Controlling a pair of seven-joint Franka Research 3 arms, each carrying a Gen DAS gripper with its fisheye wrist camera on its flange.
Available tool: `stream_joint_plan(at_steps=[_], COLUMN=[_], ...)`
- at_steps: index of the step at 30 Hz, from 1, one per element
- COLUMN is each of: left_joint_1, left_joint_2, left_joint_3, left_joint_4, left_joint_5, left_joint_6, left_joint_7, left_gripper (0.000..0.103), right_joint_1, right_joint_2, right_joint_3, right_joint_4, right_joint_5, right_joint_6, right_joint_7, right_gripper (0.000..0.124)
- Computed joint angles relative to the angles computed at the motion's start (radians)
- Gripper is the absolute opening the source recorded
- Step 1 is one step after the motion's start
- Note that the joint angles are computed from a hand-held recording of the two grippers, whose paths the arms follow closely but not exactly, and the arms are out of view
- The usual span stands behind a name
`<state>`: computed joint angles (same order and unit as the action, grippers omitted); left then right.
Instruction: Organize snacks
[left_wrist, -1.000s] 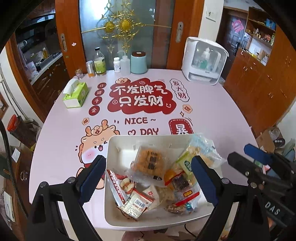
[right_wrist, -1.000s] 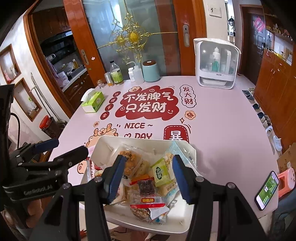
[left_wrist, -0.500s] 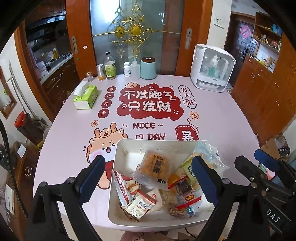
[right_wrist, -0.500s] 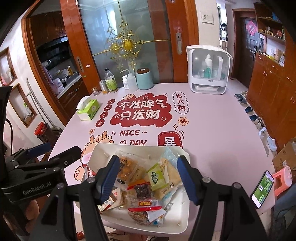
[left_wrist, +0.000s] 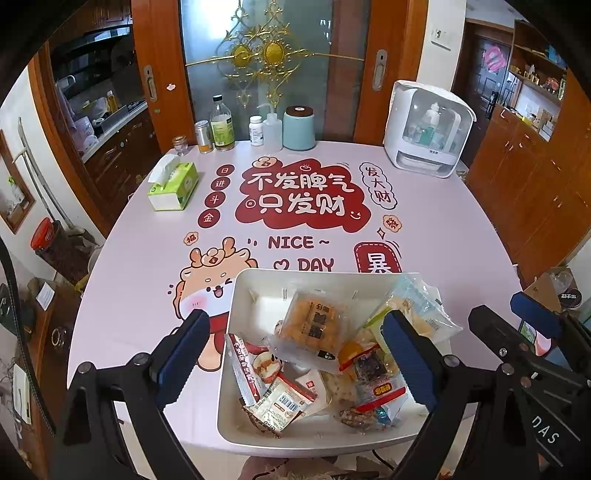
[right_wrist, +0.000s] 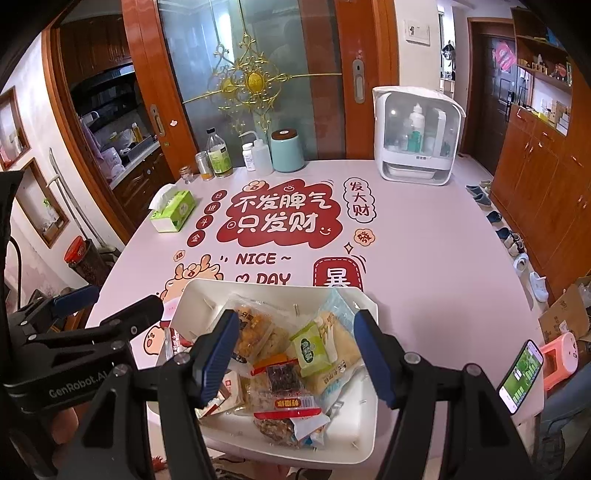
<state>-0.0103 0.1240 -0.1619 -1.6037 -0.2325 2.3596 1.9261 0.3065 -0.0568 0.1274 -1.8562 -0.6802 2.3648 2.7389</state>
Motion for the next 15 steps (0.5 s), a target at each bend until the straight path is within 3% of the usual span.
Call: stream_joint_plan(at_steps=[15], left_joint_1=[-0.001], left_joint_2=[0.002], left_joint_3=[-0.001], left_joint_4=[0.004], left_joint_5=[0.007], left_joint_6=[-0.002], left_joint_7=[-0.008], left_gripper=[0.094], right_joint_1=[0.000], right_joint_2=[0.009], right_joint_3=[-0.006], right_joint_4=[0.006], right_joint_5=[0.017], right_joint_6=[0.004], right_joint_7=[-0.014], right_gripper=[0.065])
